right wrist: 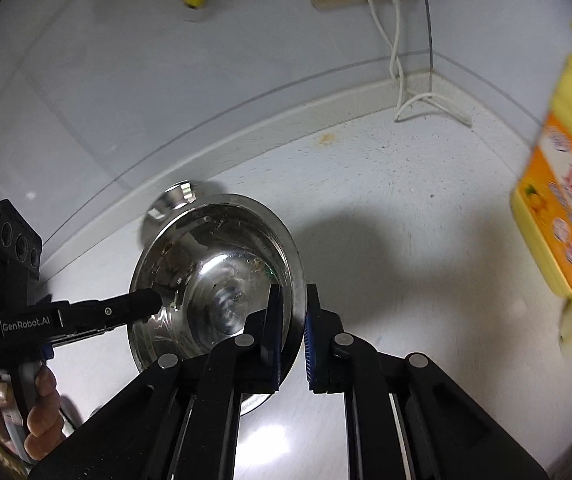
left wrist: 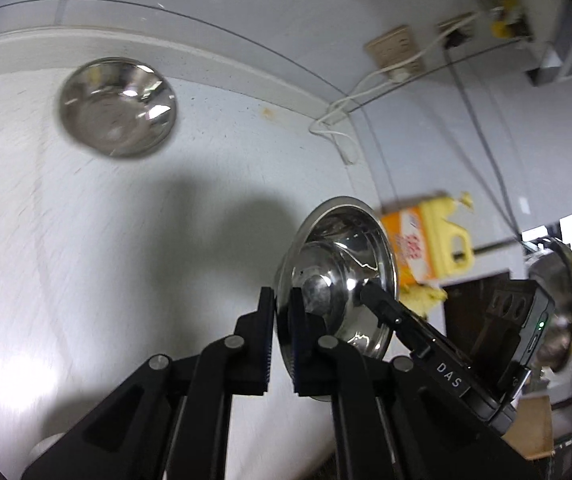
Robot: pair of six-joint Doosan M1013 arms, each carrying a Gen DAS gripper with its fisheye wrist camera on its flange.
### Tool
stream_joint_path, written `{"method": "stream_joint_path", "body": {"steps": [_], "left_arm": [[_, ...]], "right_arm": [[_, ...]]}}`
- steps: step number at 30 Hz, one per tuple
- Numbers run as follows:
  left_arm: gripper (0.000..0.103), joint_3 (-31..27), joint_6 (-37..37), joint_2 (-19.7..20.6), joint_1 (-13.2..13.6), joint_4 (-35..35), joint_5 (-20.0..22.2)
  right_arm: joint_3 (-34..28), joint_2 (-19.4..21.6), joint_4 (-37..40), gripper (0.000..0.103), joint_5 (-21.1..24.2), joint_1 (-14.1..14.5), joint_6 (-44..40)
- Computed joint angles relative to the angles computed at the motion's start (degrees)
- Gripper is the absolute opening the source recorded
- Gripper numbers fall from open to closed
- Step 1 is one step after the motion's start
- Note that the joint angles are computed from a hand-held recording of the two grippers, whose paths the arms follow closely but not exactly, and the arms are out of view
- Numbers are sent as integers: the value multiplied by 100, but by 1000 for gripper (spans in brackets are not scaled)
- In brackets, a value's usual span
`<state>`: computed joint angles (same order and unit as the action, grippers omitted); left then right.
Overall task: Organize plates and bowls
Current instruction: 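Carry the medium bowl into the large bowl and open both grippers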
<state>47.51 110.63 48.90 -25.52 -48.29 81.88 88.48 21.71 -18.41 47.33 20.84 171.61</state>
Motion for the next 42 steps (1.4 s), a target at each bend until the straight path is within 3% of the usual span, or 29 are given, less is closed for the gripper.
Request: {"method": "stream_joint_path", "body": {"steps": [7, 13, 19, 23, 32, 39, 42], "left_arm": [[6, 1169, 504, -823, 598, 94, -70], [6, 2006, 656, -1173, 964, 778, -333], [6, 2350, 662, -1161, 913, 1521, -831], [6, 2557, 850, -1282, 869, 1733, -1199], [8, 2671, 1003, -1432, 742, 2014, -1641], [8, 2618, 1012, -1480, 840, 1774, -1709], [11, 2648, 1124, -1557, 905, 1550, -1869]], "right_arm": [[-693, 141, -78, 9, 476, 716, 169], [-1111, 539, 562, 9, 413, 1112, -116], [-1546, 1105, 1299, 9, 855, 1176, -624], [-1660, 1273, 1487, 9, 1058, 1159, -762], [-1595, 1217, 1389, 11, 1127, 1171, -717], [-1434, 1079, 1249, 19, 1000, 1208, -768], [-1480, 1042, 938, 24, 1142, 1259, -821]]}}
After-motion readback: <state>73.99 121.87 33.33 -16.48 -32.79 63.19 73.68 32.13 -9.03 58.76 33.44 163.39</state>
